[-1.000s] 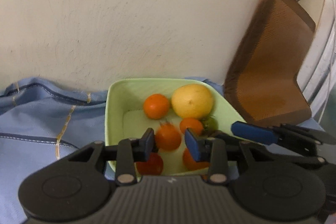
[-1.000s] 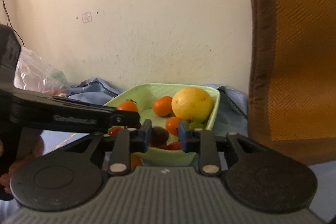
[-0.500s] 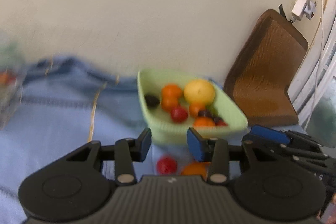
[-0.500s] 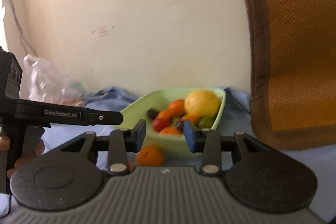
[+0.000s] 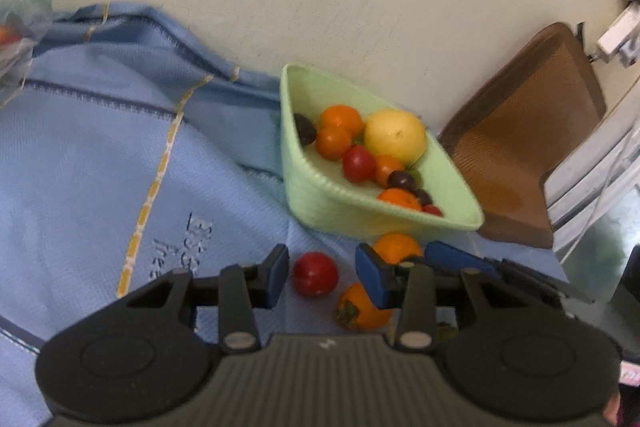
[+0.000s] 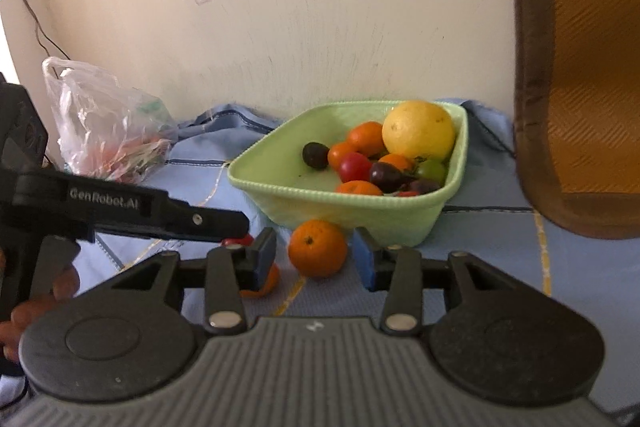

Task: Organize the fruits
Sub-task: 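Grasp a red tomato with the left tool while the right grasps a mandarin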

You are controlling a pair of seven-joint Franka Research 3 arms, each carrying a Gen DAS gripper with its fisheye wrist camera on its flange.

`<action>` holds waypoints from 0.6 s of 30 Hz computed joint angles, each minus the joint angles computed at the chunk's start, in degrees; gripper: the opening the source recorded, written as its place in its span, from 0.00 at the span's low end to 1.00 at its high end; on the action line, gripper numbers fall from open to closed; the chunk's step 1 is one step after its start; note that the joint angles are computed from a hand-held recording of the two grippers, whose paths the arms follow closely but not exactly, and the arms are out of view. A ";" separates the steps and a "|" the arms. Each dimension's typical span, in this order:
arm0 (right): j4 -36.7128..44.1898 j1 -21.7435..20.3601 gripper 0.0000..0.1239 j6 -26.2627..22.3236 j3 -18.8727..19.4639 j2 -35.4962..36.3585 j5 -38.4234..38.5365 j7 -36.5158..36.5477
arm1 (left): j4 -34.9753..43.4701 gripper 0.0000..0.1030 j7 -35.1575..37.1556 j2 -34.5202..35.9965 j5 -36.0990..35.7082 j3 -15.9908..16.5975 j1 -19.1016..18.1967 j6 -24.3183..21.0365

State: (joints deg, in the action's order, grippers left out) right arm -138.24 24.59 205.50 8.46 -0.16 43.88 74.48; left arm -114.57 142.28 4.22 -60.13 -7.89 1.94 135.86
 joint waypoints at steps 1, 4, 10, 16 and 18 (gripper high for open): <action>1.59 0.16 0.39 -1.07 0.11 0.79 3.30 -2.91 | -0.63 0.34 1.39 -0.20 -1.36 -0.13 -0.03 0.88; 2.40 -0.44 0.35 -3.73 -0.56 1.82 0.51 0.17 | -1.84 0.25 2.66 -0.72 -2.66 -0.11 -0.25 2.33; 1.06 0.61 0.31 -0.33 -0.46 1.17 1.13 0.91 | -4.62 0.25 2.85 -3.93 -4.54 1.08 -0.11 1.93; -7.69 2.18 0.31 7.06 2.56 -5.33 0.91 2.15 | -13.43 0.25 8.20 -13.91 -7.12 4.84 -0.60 -1.05; -10.03 3.06 0.31 7.83 4.48 -7.29 4.71 -0.48 | -17.27 0.25 9.00 -17.49 -5.57 5.93 -1.53 -1.93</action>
State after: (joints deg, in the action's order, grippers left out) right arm -148.27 27.65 213.33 12.94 -7.46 48.59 73.99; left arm -131.84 151.28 -13.27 -65.70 -1.96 0.41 133.93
